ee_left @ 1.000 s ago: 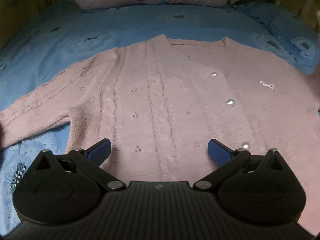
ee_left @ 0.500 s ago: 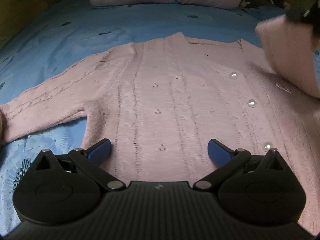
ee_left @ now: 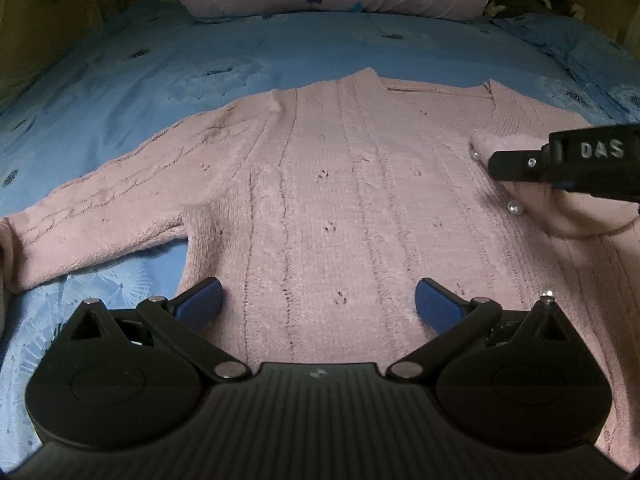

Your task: Fold small clothes

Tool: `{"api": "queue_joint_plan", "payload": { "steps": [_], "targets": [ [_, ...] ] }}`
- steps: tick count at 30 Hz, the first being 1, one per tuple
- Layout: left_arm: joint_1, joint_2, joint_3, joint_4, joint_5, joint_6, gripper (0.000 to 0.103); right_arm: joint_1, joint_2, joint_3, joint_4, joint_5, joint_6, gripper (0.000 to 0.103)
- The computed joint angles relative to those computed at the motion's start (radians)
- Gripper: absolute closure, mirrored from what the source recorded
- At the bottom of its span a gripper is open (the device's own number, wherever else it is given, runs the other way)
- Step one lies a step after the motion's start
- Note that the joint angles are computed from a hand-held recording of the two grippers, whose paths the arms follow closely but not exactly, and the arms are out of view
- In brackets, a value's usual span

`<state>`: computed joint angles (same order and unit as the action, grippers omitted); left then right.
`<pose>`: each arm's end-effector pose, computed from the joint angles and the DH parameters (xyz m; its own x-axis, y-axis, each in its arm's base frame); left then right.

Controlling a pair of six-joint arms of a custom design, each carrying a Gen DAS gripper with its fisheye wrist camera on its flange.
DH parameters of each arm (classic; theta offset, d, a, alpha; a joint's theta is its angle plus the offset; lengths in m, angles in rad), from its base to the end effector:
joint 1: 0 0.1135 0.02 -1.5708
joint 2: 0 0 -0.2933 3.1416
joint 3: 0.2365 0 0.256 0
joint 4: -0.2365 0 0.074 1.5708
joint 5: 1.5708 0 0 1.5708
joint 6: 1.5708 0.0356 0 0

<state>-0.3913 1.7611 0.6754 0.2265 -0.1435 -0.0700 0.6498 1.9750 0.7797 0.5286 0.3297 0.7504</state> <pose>0.2940 -0.1158 0.1266 -0.7187 0.2217 -0.6590 0.2415 0.9684 0.0624 0.2992 0.2129 0.1070 -0.6123 0.3450 -0.7113 0.0653 0.9187 0.3895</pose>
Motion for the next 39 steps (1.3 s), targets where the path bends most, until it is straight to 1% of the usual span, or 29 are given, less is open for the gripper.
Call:
{"api": "queue_joint_plan", "payload": {
  "steps": [1,2,3,4,5,7,10,12,15,18,20,26,31,33,35,37,38,39],
  "targets": [
    [-0.001,-0.005,0.002,-0.009,0.003,-0.003,0.0,0.004,-0.003,-0.004,0.003,-0.001,-0.009,0.074],
    [-0.002,-0.013,0.004,-0.017,0.009,-0.007,0.0,0.01,-0.015,-0.02,0.01,-0.004,-0.021,0.066],
    [-0.001,-0.02,0.004,-0.022,0.014,-0.01,0.0,0.014,-0.028,-0.038,0.025,-0.011,-0.031,0.052],
    [-0.004,-0.031,0.006,-0.031,0.018,-0.016,0.0,0.016,-0.041,-0.055,0.041,-0.016,-0.04,0.046],
    [-0.009,-0.042,0.008,-0.039,0.019,-0.019,0.0,0.022,-0.061,-0.084,0.069,-0.016,-0.053,0.046],
    [-0.03,-0.069,0.015,-0.058,0.011,-0.026,0.0,0.025,-0.105,-0.124,0.084,-0.02,-0.08,0.046],
    [-0.074,-0.099,0.036,-0.083,-0.007,-0.036,0.0,0.012,-0.171,-0.199,0.132,-0.021,-0.092,0.046],
    [-0.109,-0.11,0.059,-0.099,-0.018,-0.041,0.0,-0.006,-0.211,-0.245,0.159,0.004,-0.074,0.046],
    [-0.177,-0.1,0.107,-0.117,-0.05,-0.043,0.0,-0.03,-0.269,-0.299,0.158,0.071,-0.06,0.046],
    [-0.256,-0.055,0.167,-0.117,-0.101,-0.019,0.0,-0.068,-0.316,-0.343,0.161,0.106,-0.048,0.045],
    [-0.3,-0.01,0.211,-0.116,-0.14,-0.01,0.0,-0.091,-0.343,-0.354,0.132,0.12,-0.023,0.044],
    [-0.404,0.154,0.35,-0.113,-0.206,0.002,0.0,-0.135,-0.414,-0.393,0.071,0.118,0.004,0.044],
    [-0.434,0.266,0.418,-0.077,-0.282,0.018,0.0,-0.156,-0.446,-0.395,-0.002,0.148,0.0,0.044],
    [-0.43,0.299,0.436,-0.059,-0.297,0.021,0.0,-0.178,-0.446,-0.391,-0.013,0.126,0.01,0.044],
    [-0.426,0.324,0.445,-0.043,-0.311,0.015,0.004,-0.197,-0.454,-0.397,-0.022,0.097,0.025,0.044],
    [-0.414,0.347,0.459,-0.039,-0.312,0.001,0.023,-0.207,-0.459,-0.396,-0.037,0.089,0.034,0.044],
    [-0.402,0.353,0.468,-0.047,-0.297,-0.007,0.027,-0.208,-0.461,-0.394,-0.044,0.091,0.034,0.044],
    [-0.389,0.353,0.464,-0.043,-0.268,-0.026,0.041,-0.21,-0.467,-0.395,-0.051,0.095,0.033,0.044]
  ]
}}
